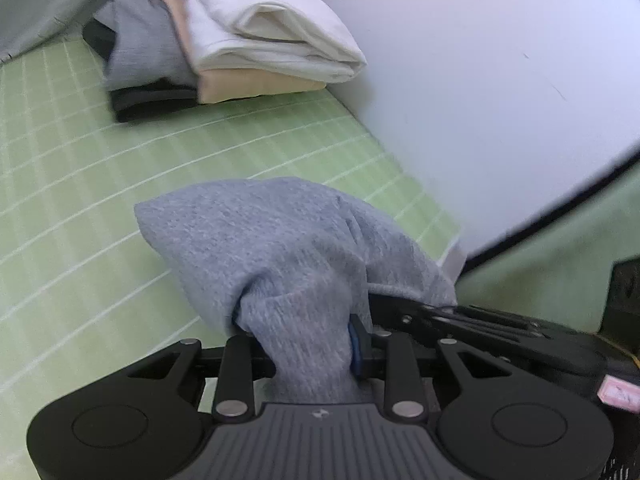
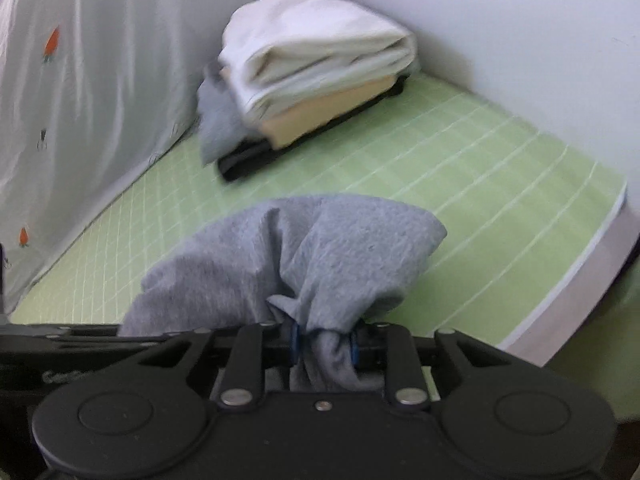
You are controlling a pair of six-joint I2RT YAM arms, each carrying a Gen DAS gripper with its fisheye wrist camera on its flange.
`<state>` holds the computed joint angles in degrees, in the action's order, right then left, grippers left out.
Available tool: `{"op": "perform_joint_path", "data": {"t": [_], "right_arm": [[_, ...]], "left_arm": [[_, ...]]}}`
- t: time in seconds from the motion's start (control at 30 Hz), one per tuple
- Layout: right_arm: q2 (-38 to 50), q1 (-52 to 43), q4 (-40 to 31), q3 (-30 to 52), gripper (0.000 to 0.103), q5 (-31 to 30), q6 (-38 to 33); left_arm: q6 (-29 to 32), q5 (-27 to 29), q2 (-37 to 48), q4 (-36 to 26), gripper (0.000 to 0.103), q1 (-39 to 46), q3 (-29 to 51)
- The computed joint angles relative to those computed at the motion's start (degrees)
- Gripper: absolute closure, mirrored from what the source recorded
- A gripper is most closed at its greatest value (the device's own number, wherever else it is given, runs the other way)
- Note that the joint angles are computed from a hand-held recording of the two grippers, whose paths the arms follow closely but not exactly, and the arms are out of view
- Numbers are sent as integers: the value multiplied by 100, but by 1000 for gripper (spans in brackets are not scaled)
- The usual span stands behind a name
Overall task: Fold clothes
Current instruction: 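Grasp the folded bundle with the left gripper while the right gripper grasps it too, then carry the bundle with both grippers and lower it onto the clothes stack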
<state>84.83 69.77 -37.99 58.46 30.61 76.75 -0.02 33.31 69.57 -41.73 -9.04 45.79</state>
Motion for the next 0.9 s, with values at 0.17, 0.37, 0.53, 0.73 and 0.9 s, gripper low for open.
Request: {"op": "perform_joint_path", "data": {"t": [0.17,0.37,0.53,0.73,0.9], "right_arm": [[-1516,-1865,-16,-433,80,-1102,-2294],[-1475,-4248,-598,573,80,-2935,-4275],[-921,-5085,-1010,1797,80,-3705,-4928],[160,-5465,-1021,3632,80,-4227,-5497],[1536,-5665,-72,4740,80,-4796,-5733]], "left_arm": [[-1837,-788,1085,372,74,-1445,1517],[-2456,-1084,2686,-456,74,-1925,4044],[-2583,-1061,3500,-1393,74,-1791,5999],[-2304,-1417,4677,-2359,74,-1447,8861],[-1877,-1808,6081,-2733,73,-1028,11153]]}}
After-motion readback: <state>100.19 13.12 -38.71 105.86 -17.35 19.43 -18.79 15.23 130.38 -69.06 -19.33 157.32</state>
